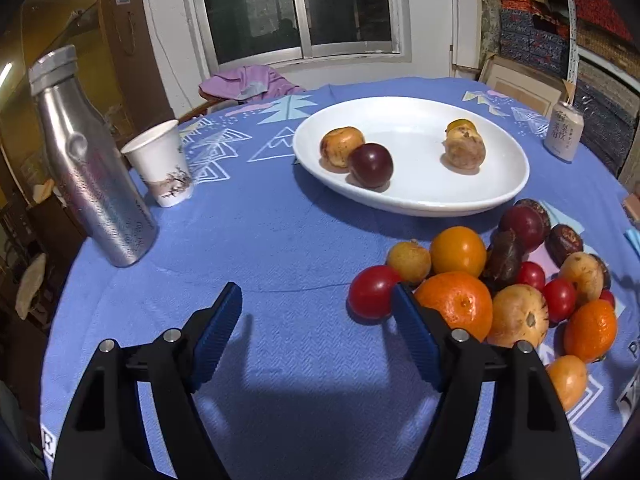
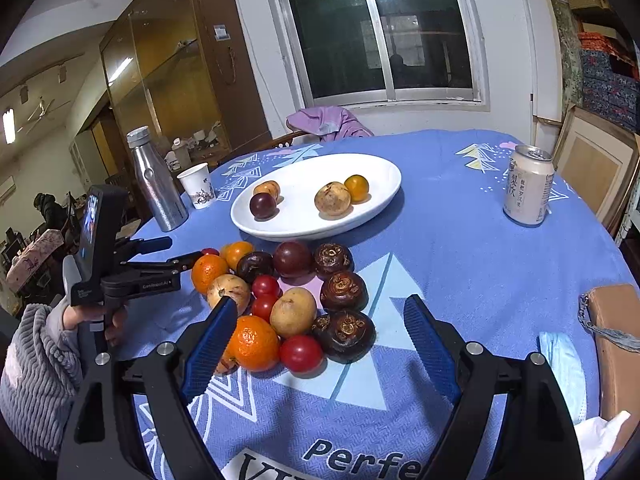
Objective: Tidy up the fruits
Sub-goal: 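Move both tools back over the fruit pile, then grasp the red tomato with the left tool while the right tool grasps a dark mangosteen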
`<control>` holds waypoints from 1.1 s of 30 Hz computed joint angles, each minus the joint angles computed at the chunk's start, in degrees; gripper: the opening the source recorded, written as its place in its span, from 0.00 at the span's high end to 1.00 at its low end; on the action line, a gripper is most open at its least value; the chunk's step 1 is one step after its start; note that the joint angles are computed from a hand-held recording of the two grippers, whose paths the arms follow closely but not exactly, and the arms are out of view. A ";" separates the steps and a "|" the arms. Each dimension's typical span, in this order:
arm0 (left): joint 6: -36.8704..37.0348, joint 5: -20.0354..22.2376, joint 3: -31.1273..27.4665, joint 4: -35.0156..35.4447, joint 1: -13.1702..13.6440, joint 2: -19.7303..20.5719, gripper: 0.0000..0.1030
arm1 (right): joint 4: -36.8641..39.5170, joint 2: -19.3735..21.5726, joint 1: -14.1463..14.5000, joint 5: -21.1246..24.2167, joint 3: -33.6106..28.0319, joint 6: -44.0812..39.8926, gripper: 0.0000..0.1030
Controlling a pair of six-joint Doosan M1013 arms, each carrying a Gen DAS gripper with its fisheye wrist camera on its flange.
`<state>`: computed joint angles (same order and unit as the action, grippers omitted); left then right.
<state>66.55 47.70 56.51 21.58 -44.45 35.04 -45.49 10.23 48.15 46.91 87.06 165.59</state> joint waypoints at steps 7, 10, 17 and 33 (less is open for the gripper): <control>8.73 1.42 -0.55 -19.67 2.69 0.34 0.33 | 0.85 0.03 -0.11 -0.01 -0.03 -0.41 0.16; 10.39 0.86 0.69 -18.67 2.34 -0.19 0.34 | 0.72 -0.14 -0.16 -0.34 0.11 0.13 0.16; 6.20 2.37 -2.61 -6.55 0.35 1.77 0.35 | 1.36 -0.10 -0.27 -0.33 0.04 -0.40 0.16; 12.89 3.36 -4.45 -18.48 1.81 2.98 0.70 | 3.72 0.24 -0.82 -0.34 -0.17 -1.96 0.16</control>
